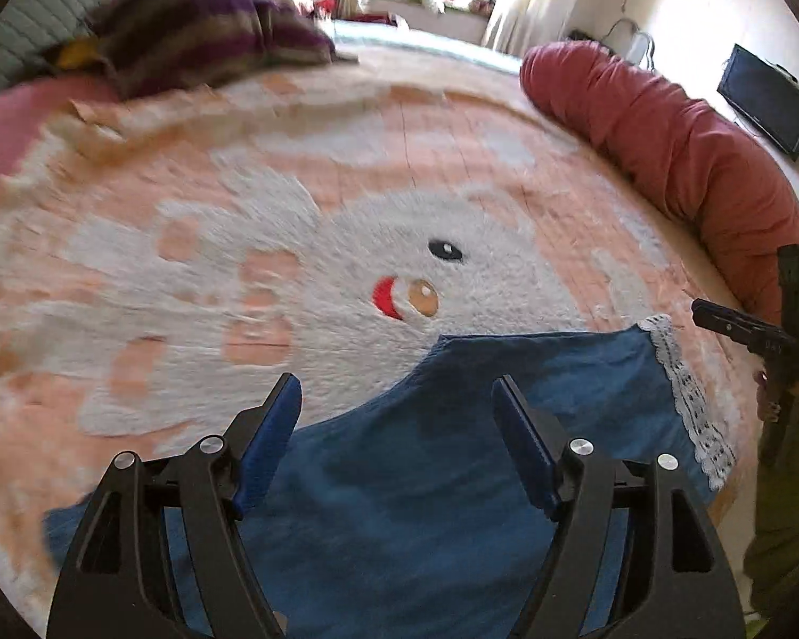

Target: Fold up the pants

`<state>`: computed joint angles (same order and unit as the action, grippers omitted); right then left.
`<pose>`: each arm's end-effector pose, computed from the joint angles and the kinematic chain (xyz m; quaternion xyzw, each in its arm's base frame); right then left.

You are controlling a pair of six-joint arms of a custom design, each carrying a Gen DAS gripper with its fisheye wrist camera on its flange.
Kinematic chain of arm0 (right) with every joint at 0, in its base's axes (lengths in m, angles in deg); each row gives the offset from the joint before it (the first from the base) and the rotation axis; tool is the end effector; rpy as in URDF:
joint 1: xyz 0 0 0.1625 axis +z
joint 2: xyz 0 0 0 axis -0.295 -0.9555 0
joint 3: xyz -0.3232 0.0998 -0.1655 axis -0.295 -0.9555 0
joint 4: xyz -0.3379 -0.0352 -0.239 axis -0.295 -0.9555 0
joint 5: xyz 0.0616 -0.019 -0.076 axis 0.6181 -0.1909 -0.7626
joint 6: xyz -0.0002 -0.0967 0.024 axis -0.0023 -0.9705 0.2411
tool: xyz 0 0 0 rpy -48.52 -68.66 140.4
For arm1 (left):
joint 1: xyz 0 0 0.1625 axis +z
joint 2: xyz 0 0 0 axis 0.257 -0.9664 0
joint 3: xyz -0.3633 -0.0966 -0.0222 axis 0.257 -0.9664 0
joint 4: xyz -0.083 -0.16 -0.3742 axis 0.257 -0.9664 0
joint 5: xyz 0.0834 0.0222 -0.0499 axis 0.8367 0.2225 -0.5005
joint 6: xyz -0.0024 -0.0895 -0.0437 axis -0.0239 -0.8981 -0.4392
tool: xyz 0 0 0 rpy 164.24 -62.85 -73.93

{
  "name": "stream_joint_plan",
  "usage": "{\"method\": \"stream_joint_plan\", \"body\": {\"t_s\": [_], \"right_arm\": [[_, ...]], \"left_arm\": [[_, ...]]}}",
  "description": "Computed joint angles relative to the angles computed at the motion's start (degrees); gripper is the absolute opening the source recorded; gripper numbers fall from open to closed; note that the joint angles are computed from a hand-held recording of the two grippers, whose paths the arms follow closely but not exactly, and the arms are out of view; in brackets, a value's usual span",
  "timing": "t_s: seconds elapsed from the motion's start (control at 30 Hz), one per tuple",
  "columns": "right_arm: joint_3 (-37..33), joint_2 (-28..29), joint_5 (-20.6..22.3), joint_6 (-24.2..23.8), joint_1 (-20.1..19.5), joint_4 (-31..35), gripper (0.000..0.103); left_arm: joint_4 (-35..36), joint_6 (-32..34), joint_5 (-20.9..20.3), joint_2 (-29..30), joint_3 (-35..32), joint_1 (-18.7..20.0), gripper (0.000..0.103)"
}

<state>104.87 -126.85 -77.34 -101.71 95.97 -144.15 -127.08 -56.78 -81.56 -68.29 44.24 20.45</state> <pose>0.0283 -0.4614 0.4064 0.1602 -0.9352 0.2543 0.1874 -0.3143 -0.4629 0.1358 0.1911 0.9233 -0.2332 0.2381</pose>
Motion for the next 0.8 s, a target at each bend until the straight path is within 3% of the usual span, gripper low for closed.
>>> {"method": "stream_joint_plan", "body": {"t_s": [0.23,0.43,0.53,0.57,0.63,0.7,0.73,0.77,0.8], "right_arm": [[-3.2,6.0,-0.4,1.2,-1.4,2.1,0.057],[-3.4,6.0,2.0,1.3,-4.0,3.8,0.057],[-3.5,6.0,2.9,1.1,-4.7,4.7,0.057],[-3.5,6.1,2.9,1.0,-4.7,4.9,0.056],[-3.3,6.1,2.1,0.3,-4.4,4.5,0.052],[-2.6,5.9,1.1,-1.0,-3.9,3.8,0.041],[-2.4,5.6,1.9,-1.8,-4.1,4.3,0.035],[-2.3,5.3,3.2,-2.1,-4.4,5.2,0.021],[-1.6,4.9,3.1,-2.6,-4.1,4.2,0.019]], "left_arm": [[-4.6,4.1,-3.3,7.7,-4.2,4.3,0.073],[-8.7,5.6,-10.4,11.0,-6.2,7.5,0.074],[-9.2,6.5,-9.6,12.5,-6.7,7.1,0.072],[-9.3,6.6,-9.0,12.8,-6.8,6.8,0.069],[-9.5,6.7,-9.6,13.0,-6.8,6.7,0.037],[-9.6,7.3,-10.3,13.2,-7.0,6.4,0.017],[-9.4,7.5,-9.4,13.1,-6.8,6.0,0.016],[-9.5,7.9,-8.3,13.0,-6.5,5.5,0.013],[-10.5,8.2,-8.5,12.7,-6.1,5.4,0.006]]}}
